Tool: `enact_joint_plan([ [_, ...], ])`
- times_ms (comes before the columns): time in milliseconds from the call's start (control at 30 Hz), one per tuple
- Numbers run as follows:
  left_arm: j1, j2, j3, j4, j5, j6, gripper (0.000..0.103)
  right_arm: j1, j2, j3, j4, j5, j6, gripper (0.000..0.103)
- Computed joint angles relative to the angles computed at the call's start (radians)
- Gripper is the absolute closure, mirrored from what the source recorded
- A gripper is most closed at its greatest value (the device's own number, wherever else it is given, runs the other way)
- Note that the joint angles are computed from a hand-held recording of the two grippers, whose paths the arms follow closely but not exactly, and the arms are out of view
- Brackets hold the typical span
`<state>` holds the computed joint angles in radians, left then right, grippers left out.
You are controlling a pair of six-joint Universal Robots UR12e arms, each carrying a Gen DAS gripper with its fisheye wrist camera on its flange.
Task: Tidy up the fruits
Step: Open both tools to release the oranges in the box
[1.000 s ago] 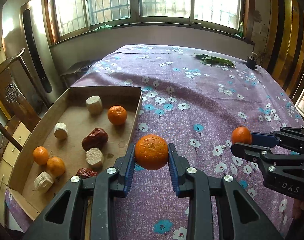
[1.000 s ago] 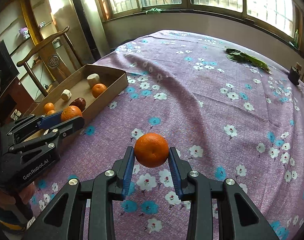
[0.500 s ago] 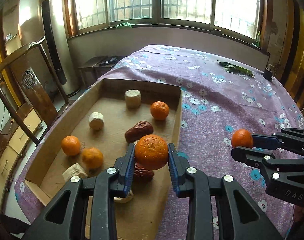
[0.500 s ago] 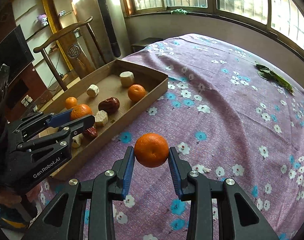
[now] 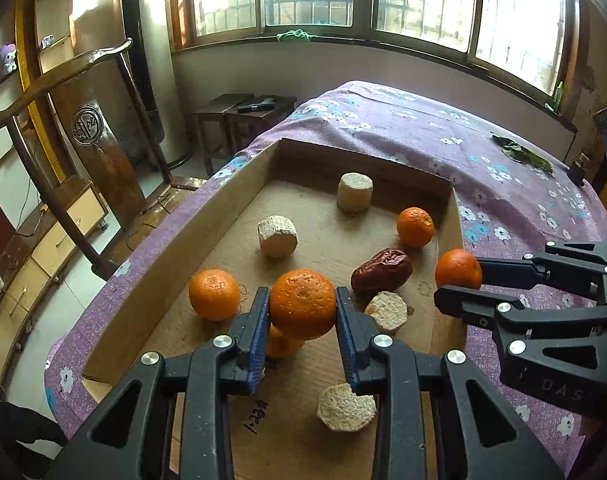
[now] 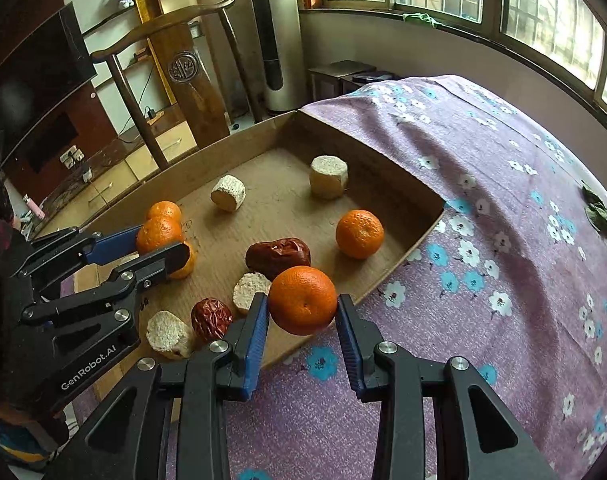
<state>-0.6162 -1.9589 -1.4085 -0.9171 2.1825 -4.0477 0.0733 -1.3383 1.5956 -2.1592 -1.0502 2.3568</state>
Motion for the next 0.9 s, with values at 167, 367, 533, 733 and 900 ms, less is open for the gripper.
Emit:
enact_joint_plan([
  [167,0.009,-0.014,0.017,-0.029,-0.007,-0.004,0.072,0.015,0.014,-0.006,-0.001,-0.018,-0.005,0.065],
  [367,0.009,-0.018,0.024,-0.054,0.003,-0.025,0.063,0.019,0.016,0.002,-0.016,-0.012,0.007,0.065],
  [533,0.006,-0.012,0.015,-0.059,0.027,-0.067,0.047,0.006,0.004,0.017,-0.028,0.021,0.028,0.061],
  [733,-0.011,-0.009,0.014,-0.075,0.086,-0.093,0.027,-0.019,-0.032,0.057,-0.058,0.057,0.046,0.043],
  [900,-0.036,-0.019,0.029,-0.086,0.149,-0.102,0.016,-0.05,-0.073,0.119,-0.162,0.074,0.113,0.03],
])
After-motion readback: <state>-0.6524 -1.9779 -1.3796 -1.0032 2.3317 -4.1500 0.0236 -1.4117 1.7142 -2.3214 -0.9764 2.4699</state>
